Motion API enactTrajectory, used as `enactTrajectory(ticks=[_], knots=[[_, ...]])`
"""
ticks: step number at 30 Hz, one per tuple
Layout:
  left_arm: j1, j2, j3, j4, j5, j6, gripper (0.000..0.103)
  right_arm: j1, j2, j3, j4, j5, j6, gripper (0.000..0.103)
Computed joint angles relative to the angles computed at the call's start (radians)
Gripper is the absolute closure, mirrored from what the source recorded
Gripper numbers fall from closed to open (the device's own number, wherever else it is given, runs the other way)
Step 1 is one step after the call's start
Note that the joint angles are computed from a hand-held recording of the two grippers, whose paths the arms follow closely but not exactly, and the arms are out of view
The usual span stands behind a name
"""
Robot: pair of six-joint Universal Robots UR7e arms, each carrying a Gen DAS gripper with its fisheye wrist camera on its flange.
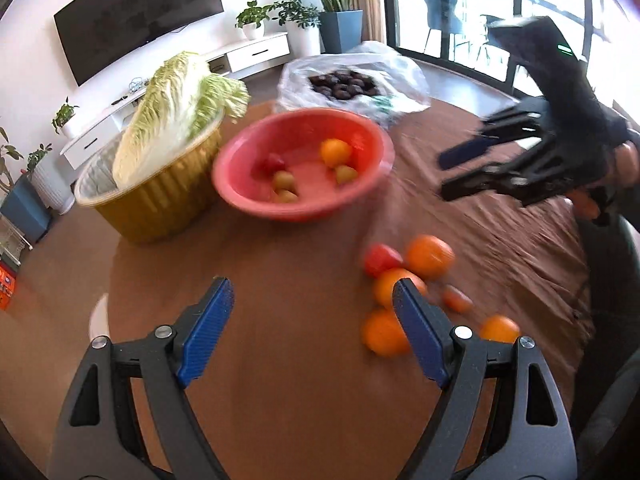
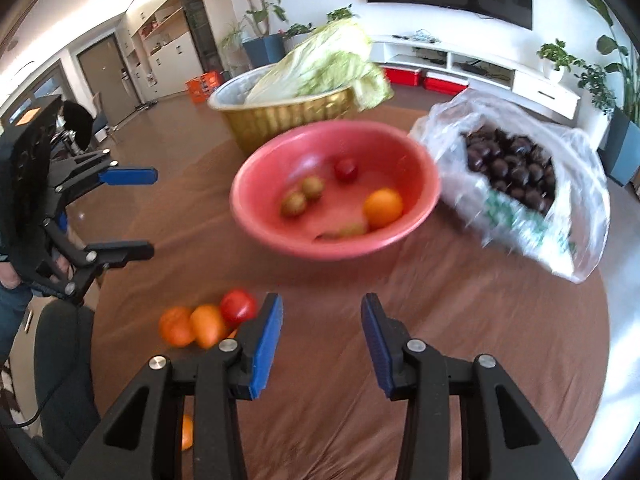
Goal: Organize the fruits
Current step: 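Move both tools back to the oranges on the table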
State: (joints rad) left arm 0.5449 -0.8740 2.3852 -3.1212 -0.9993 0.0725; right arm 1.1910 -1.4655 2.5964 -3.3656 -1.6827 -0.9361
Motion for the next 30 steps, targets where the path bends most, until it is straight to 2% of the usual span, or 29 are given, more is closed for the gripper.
enactTrajectory(ticks=[2,5,9,12,17,20,24,30], knots=[[-0.052,-0.013,0.062,-0.005,-0.044,-0.066,0.022,0.013,0.007,0.017,0.002,-0.001,-0.024,0.059],[-0.143,0.013,0.129,-0.03,-0.067,-0.158,0.022,0.041,0.037,0.039,-0.02,-0.019,-0.084,0.059],[-0.211,0.081,0.168,-0.087,-0.129,-0.247,0.022,0.075,0.077,0.042,-0.023,-0.052,-0.14,0.059],[-0.262,0.126,0.188,-0.121,-0.124,-0.288,0.022,0.098,0.092,0.035,-0.008,-0.083,-0.174,0.059],[-0.259,0.176,0.174,-0.144,-0.131,-0.314,0.022,0.148,0.145,0.02,-0.046,-0.155,-0.196,0.059],[-0.237,0.19,0.15,-0.148,-0.139,-0.273,0.022,0.16,0.153,0.006,-0.019,-0.158,-0.199,0.059],[-0.234,0.194,0.145,-0.146,-0.141,-0.272,0.022,0.182,0.209,-0.015,-0.037,-0.199,-0.229,0.059],[-0.206,0.202,0.14,-0.169,-0.15,-0.265,0.022,0.203,0.232,-0.036,-0.01,-0.237,-0.274,0.059]])
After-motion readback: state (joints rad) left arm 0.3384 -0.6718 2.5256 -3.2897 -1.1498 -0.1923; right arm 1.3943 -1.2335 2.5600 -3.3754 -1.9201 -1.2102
